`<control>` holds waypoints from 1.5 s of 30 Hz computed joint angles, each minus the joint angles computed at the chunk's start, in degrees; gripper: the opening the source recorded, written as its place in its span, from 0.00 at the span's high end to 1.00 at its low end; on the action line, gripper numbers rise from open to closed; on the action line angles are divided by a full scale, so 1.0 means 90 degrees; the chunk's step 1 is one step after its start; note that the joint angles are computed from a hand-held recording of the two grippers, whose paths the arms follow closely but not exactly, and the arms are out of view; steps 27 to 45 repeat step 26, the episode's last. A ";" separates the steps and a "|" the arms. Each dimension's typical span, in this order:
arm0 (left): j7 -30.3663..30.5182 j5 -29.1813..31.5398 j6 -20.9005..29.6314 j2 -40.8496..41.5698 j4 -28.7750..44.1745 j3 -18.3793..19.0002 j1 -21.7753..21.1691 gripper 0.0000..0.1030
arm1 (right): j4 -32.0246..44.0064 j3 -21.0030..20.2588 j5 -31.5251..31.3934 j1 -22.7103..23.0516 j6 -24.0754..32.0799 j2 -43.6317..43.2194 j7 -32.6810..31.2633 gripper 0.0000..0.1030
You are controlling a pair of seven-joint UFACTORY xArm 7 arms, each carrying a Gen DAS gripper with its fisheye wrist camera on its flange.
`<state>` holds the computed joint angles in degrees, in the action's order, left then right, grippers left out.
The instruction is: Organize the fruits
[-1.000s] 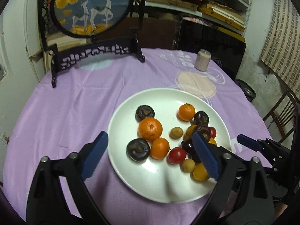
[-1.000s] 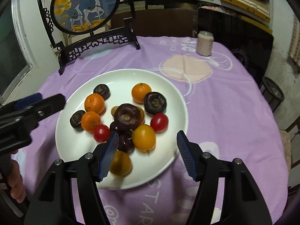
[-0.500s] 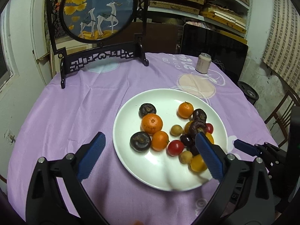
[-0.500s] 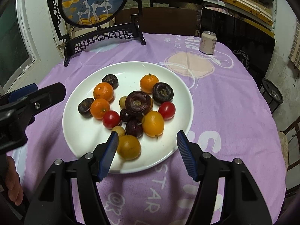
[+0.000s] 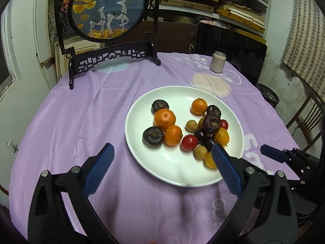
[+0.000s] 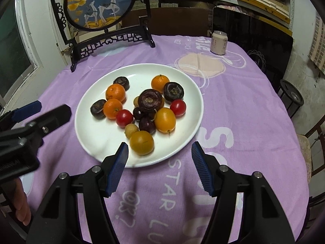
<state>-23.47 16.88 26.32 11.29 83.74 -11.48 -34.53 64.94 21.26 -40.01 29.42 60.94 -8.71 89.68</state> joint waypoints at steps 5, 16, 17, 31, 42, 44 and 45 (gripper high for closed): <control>0.0045 -0.0071 -0.0006 -0.0126 -0.0165 -0.0037 0.0033 0.04 | 0.0124 0.0076 -0.0110 0.0066 0.0137 0.0028 0.0087 0.37; -0.0132 0.0161 -0.0091 -0.0268 -0.0307 -0.0025 0.0027 0.02 | 0.0039 0.0089 -0.0089 0.0091 0.0100 -0.0066 0.0167 0.37; -0.0169 0.0197 -0.0089 -0.0271 -0.0305 -0.0025 0.0027 0.02 | 0.0033 0.0094 -0.0083 0.0089 0.0096 -0.0072 0.0177 0.37; -0.0075 0.0082 0.0016 -0.0255 -0.0260 -0.0082 0.0082 0.02 | -0.0023 0.0127 -0.0023 0.0061 0.0057 -0.0129 0.0207 0.37; -0.0075 0.0082 0.0016 -0.0255 -0.0260 -0.0082 0.0082 0.02 | -0.0023 0.0127 -0.0023 0.0061 0.0057 -0.0129 0.0207 0.37; -0.0075 0.0082 0.0016 -0.0255 -0.0260 -0.0082 0.0082 0.02 | -0.0023 0.0127 -0.0023 0.0061 0.0057 -0.0129 0.0207 0.37; -0.0075 0.0082 0.0016 -0.0255 -0.0260 -0.0082 0.0082 0.02 | -0.0023 0.0127 -0.0023 0.0061 0.0057 -0.0129 0.0207 0.37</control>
